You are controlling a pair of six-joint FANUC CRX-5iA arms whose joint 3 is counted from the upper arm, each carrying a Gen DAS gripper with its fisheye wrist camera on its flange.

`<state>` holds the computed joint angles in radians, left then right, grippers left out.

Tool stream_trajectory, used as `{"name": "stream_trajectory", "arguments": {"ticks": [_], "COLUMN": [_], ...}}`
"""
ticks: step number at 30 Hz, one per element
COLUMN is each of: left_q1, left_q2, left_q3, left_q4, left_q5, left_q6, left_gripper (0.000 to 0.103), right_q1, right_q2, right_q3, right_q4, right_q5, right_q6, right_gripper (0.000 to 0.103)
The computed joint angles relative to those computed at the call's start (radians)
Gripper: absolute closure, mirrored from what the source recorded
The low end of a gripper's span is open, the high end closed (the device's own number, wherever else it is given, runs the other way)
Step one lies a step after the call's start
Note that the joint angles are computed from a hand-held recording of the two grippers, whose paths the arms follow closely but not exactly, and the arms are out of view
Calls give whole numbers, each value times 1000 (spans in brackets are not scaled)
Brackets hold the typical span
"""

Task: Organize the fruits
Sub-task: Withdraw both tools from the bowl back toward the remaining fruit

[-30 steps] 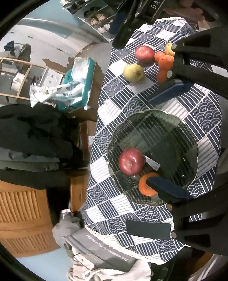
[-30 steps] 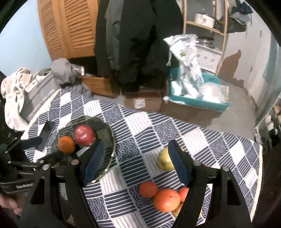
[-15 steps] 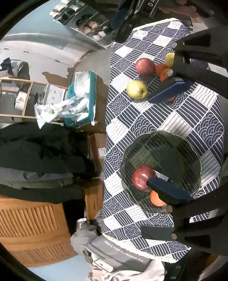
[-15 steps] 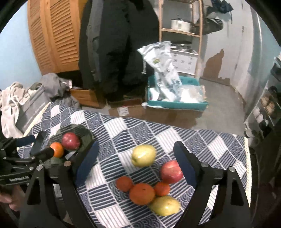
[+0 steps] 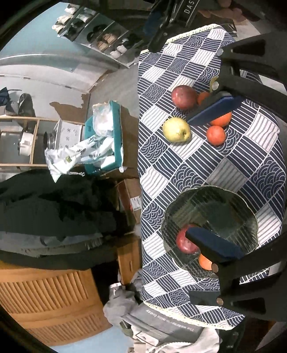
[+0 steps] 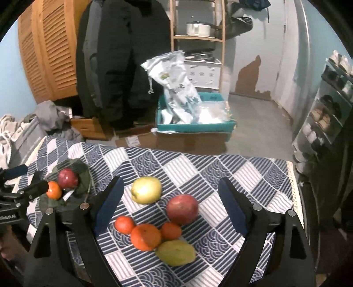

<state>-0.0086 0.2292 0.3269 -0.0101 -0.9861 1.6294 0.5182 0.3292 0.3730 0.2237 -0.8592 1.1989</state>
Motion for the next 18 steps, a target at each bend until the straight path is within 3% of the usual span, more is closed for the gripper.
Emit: {"name": "stream_trajectory", "arguments": {"ticks": [18], "left_q1": [-36], "left_q2": [91], "left_q3": [74], "left_q4": [-17], "left_q5": [-57], "left_q6": [8], "left_gripper": [9], "right_q1": [-34], "right_q2": [53], "right_q3": [28], "right_q4": [-52], "right_q5": [-69], "right_q6": [47], "right_gripper": [15]}}
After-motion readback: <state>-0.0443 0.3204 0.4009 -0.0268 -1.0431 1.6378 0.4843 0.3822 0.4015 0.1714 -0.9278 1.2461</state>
